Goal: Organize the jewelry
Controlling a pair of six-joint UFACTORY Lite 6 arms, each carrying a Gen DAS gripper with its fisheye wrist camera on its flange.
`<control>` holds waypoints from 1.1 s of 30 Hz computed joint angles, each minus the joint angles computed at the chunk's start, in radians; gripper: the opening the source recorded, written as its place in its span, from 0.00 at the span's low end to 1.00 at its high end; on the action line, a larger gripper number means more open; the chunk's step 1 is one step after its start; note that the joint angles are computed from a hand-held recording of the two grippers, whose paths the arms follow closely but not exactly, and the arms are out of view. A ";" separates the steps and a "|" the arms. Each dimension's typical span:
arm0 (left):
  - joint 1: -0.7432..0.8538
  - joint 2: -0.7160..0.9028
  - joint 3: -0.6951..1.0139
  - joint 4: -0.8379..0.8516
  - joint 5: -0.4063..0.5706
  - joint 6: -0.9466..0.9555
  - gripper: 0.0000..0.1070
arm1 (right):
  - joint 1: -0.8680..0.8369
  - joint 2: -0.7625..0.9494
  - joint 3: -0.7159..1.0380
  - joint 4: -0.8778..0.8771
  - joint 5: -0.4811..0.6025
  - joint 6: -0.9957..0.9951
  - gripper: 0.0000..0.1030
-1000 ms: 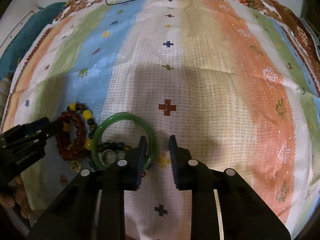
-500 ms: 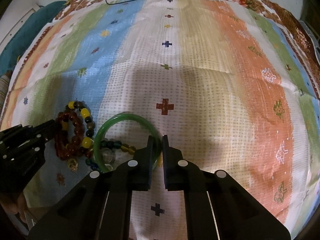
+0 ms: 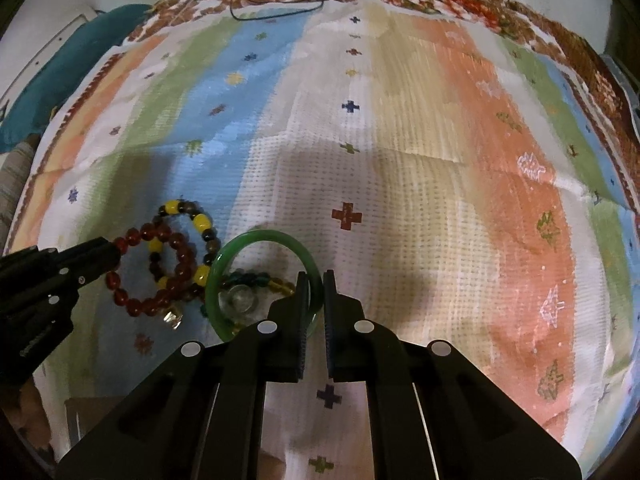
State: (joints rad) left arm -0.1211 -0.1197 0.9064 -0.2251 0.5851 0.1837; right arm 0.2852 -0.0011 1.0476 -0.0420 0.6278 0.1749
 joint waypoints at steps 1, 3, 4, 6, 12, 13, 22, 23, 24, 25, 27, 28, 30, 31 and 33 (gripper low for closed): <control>-0.002 -0.012 0.001 -0.002 0.005 0.003 0.11 | 0.004 -0.019 -0.007 -0.003 0.006 0.001 0.08; -0.008 -0.046 0.000 -0.009 0.018 0.012 0.11 | 0.005 -0.043 -0.017 -0.003 0.012 -0.005 0.08; -0.014 -0.061 0.001 -0.002 0.024 0.001 0.11 | 0.005 -0.056 -0.021 -0.002 0.016 -0.008 0.08; -0.019 -0.085 0.010 -0.005 0.046 -0.006 0.11 | 0.004 -0.081 -0.032 -0.001 0.025 -0.012 0.08; -0.025 -0.136 0.029 0.042 0.094 -0.064 0.11 | 0.002 -0.163 -0.058 0.017 0.058 -0.029 0.08; -0.024 -0.145 0.029 0.048 0.102 -0.072 0.11 | 0.002 -0.178 -0.061 0.023 0.063 -0.032 0.08; -0.049 -0.241 0.004 0.124 0.153 -0.139 0.00 | 0.026 -0.274 -0.091 0.044 0.101 -0.047 0.08; -0.058 -0.240 0.001 0.151 0.154 -0.167 0.00 | 0.027 -0.276 -0.091 0.042 0.103 -0.044 0.08; -0.063 -0.240 -0.003 0.164 0.154 -0.181 0.00 | 0.028 -0.276 -0.091 0.042 0.104 -0.043 0.08; -0.062 -0.235 -0.007 0.168 0.153 -0.186 0.00 | 0.028 -0.279 -0.092 0.043 0.107 -0.041 0.08; -0.054 -0.220 -0.018 0.163 0.151 -0.177 0.00 | 0.027 -0.279 -0.090 0.047 0.110 -0.045 0.08; -0.051 -0.214 -0.022 0.165 0.150 -0.177 0.00 | 0.025 -0.280 -0.093 0.047 0.108 -0.044 0.08; -0.039 -0.200 -0.029 0.156 0.150 -0.163 0.00 | 0.025 -0.281 -0.096 0.048 0.106 -0.043 0.08; -0.033 -0.196 -0.035 0.143 0.153 -0.148 0.00 | 0.026 -0.279 -0.097 0.045 0.104 -0.039 0.08; -0.018 -0.165 -0.038 0.106 0.162 -0.113 0.00 | 0.024 -0.273 -0.101 0.044 0.101 -0.038 0.08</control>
